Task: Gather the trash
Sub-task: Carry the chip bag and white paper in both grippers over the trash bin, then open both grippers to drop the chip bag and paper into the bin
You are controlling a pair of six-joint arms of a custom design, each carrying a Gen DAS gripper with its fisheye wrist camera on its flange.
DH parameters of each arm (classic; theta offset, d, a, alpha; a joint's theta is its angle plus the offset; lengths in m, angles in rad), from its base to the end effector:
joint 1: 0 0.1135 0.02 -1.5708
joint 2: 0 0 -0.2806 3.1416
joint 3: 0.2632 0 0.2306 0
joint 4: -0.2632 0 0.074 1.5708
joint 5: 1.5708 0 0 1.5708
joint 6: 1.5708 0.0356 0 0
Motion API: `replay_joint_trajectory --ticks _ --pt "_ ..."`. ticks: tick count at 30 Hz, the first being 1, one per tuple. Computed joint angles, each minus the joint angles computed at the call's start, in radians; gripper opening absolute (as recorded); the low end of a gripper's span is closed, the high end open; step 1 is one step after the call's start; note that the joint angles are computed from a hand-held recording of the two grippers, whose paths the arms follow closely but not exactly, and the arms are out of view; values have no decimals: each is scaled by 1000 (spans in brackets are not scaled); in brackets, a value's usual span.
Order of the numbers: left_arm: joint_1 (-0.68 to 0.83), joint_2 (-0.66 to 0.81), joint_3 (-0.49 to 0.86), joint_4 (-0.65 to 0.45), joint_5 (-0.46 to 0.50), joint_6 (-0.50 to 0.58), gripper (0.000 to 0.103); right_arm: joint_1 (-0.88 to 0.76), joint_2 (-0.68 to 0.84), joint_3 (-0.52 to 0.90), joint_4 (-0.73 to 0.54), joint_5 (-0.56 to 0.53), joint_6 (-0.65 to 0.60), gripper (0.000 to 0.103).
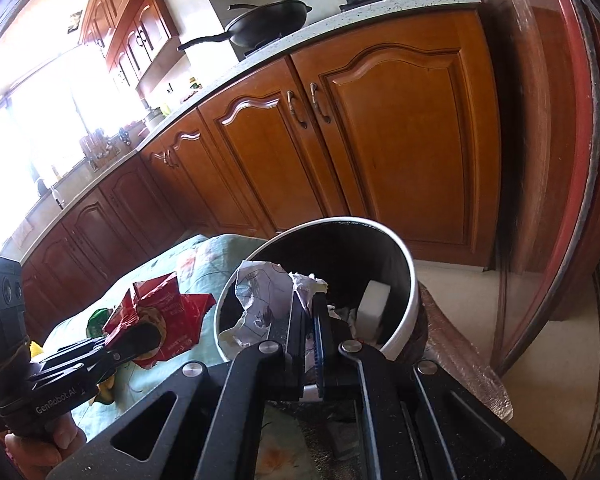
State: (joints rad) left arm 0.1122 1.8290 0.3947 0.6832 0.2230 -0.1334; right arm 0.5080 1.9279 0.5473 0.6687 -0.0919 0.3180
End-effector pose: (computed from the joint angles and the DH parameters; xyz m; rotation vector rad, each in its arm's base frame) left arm 0.2601 0.0214 0.0982 -0.1715 2.3077 -0.2694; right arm 0.2622 0.1497 0.0976 -0.2706 2.3215 0.5279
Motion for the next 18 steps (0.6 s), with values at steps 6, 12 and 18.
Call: replay_joint_trajectory --ticks 6,12,18 --pt "-30 86 118 -56 -30 -4 6 -39 45 63 -35 -25 -17 3" --pt "-52 162 244 -132 -44 -26 6 -54 79 109 -67 -27 -39 3" --pt "-74 210 339 -215 -69 -45 38 -66 129 179 -140 -36 -57 10"
